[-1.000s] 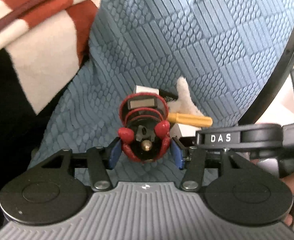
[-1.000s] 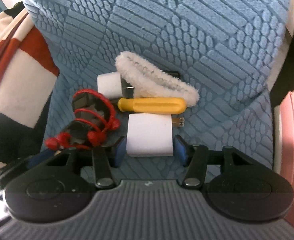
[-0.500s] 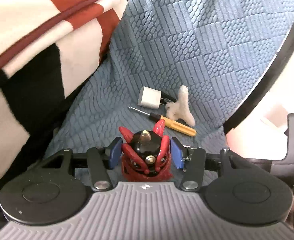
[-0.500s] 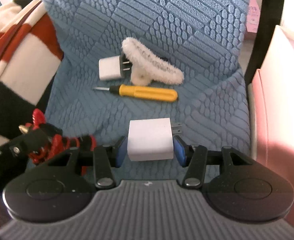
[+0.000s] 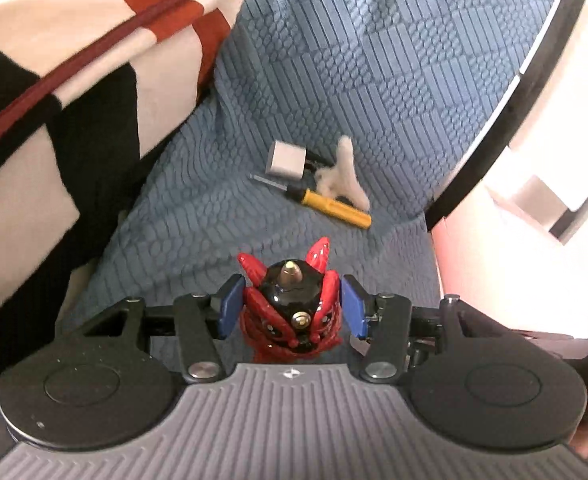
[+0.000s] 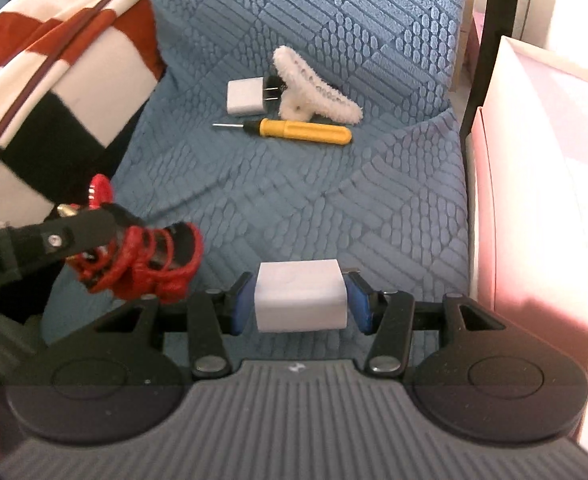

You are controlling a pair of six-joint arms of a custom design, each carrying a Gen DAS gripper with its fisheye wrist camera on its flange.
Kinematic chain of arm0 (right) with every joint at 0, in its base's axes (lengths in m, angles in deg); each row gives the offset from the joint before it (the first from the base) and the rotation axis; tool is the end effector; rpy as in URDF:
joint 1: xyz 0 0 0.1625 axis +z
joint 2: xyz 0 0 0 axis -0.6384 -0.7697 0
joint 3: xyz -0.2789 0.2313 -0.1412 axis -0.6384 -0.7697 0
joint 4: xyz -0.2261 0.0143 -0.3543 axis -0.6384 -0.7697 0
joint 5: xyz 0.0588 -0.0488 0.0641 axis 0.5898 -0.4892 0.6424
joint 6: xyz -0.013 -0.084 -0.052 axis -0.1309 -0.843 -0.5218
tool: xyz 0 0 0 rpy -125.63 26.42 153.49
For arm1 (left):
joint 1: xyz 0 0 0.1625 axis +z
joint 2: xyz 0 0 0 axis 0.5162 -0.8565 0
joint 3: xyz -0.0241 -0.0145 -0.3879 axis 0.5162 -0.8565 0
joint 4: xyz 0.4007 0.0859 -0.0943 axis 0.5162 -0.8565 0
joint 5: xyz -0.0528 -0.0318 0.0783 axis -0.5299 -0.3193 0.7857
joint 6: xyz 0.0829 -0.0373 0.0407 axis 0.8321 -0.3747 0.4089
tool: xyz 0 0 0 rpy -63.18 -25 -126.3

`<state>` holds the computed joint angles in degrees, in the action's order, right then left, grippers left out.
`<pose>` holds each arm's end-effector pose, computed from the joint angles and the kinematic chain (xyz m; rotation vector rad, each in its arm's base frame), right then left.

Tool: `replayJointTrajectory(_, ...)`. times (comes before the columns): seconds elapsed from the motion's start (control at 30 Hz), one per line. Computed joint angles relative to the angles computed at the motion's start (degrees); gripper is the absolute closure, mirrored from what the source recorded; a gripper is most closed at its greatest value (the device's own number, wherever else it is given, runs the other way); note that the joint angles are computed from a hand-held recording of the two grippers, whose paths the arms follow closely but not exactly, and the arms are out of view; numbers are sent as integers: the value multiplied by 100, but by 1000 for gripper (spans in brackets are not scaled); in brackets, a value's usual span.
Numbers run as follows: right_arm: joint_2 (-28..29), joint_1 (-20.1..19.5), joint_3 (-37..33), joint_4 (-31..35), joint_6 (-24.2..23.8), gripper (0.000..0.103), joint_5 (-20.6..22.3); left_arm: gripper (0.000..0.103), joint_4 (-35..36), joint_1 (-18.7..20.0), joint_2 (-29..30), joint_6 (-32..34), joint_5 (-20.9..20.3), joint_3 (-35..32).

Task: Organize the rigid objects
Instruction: 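Lift red toy with left tool while right tool lifts white charger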

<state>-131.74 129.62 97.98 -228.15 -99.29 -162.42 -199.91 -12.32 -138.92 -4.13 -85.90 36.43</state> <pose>0.0840 -0.3456 0.3362 0.3156 -2.3747 0.7433 -0.4093 -0.3547 0.0359 0.2562 2.5692 -0.9423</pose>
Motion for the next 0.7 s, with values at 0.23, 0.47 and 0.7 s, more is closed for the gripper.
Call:
replayJointTrajectory(0.23,17,114,391,-689,-79,50,-149,45,245,33,65,-182,-133,-70)
replayJointTrajectory(0.47,-295,-80,586,-388,27,51,-148,45,92,84,61,-105,-345,-75)
replayJointTrajectory(0.7,-339,-198,661,-431,17,49,-52,44,-9,123,66,-136,-530,-74)
